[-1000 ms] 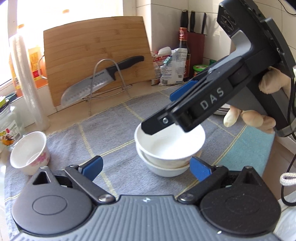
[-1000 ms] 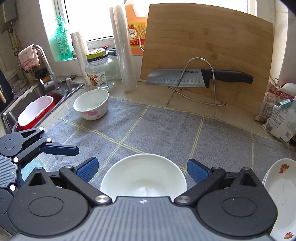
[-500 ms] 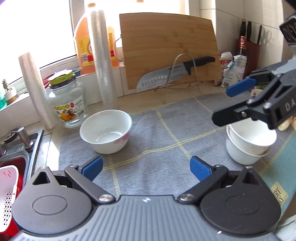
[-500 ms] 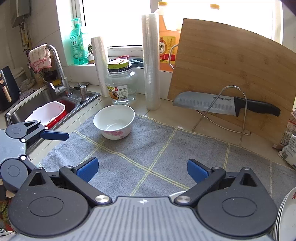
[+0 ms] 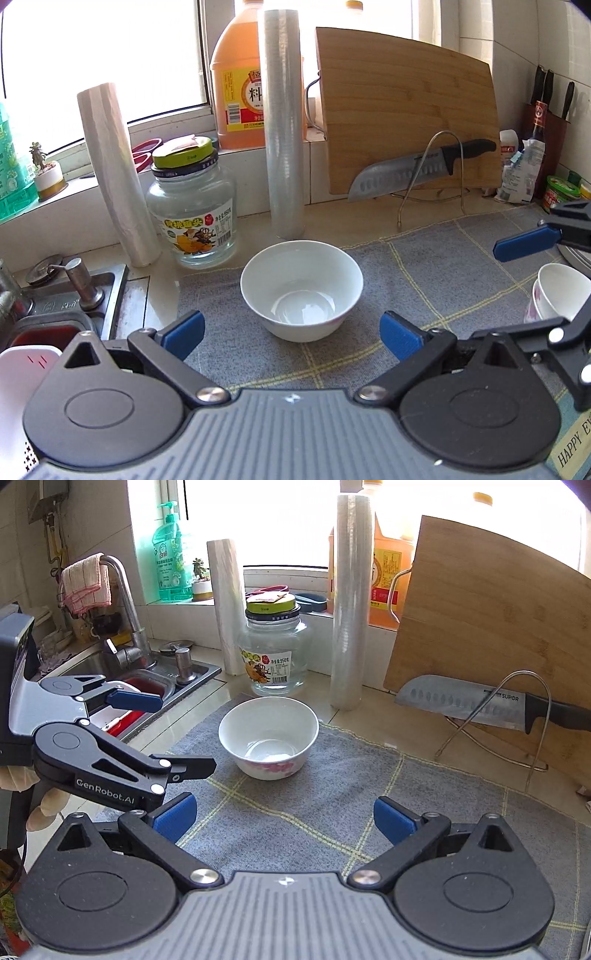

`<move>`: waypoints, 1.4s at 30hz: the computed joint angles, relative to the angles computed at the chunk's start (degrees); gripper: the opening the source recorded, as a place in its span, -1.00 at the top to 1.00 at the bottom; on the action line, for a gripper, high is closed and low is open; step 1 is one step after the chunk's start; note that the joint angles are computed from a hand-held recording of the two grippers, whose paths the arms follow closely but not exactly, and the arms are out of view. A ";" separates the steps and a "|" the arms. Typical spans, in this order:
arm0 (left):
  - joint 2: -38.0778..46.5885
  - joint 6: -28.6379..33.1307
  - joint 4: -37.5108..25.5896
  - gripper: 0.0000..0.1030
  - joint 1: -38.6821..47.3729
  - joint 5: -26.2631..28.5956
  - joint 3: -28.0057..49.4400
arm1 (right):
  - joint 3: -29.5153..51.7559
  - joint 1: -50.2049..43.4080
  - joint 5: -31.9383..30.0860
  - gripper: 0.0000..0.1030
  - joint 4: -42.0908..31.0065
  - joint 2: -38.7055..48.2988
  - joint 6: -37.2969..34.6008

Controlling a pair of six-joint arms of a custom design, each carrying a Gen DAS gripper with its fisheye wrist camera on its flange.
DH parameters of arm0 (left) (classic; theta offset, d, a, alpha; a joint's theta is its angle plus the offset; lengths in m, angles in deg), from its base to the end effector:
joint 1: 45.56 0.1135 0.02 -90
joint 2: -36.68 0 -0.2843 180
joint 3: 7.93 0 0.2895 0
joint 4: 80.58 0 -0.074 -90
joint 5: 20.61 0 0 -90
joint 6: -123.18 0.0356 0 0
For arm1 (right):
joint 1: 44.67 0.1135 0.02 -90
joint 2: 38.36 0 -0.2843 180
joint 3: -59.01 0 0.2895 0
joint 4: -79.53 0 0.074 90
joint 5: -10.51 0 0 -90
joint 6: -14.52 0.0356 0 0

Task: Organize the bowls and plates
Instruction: 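Move the left tool to the pink-flowered white bowl, then close the left tool on the rim of the pink-flowered bowl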

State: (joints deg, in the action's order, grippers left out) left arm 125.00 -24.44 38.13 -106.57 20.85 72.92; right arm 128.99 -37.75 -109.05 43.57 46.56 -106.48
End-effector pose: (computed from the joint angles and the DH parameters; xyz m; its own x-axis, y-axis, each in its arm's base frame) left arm 0.1852 -0.2793 0.2691 -0.6199 -0.0349 -0.7839 -0.1418 0.9875 0.0681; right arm 0.3361 0.0585 0.2406 -0.4473 -0.5056 -0.7378 -0.7514 0.6599 0.0033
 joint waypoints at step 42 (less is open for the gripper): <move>2.51 28.95 25.87 -0.33 23.75 25.15 -6.45 | 12.15 15.30 16.15 -0.86 8.57 21.61 3.54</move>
